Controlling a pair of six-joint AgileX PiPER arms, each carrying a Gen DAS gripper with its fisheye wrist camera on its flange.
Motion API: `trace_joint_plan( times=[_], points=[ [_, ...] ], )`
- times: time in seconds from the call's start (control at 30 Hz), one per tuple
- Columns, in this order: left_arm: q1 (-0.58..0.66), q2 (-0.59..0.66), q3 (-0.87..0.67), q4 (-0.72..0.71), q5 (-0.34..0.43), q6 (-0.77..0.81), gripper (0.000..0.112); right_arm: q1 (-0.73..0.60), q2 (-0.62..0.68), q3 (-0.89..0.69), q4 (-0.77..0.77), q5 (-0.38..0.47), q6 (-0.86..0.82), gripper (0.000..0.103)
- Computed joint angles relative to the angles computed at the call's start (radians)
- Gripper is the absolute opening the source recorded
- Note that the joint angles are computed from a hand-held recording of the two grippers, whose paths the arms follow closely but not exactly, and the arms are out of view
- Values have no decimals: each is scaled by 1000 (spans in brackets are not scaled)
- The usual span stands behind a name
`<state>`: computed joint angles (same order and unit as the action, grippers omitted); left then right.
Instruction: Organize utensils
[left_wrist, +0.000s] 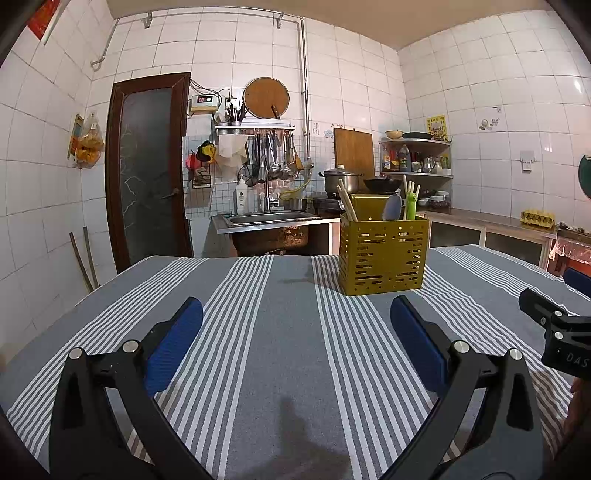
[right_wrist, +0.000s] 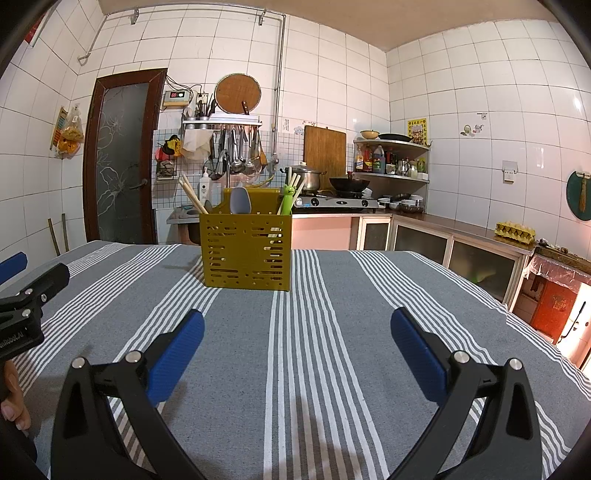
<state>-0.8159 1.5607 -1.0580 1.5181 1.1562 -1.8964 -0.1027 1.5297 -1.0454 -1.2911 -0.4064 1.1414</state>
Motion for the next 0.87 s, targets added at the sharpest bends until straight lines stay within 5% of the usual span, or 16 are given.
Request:
trace_joint_plan(
  times=[0.87],
  points=[
    [10,5,-21,-26,-11,9,98,5,1,1,29,5,-29,99]
  ],
)
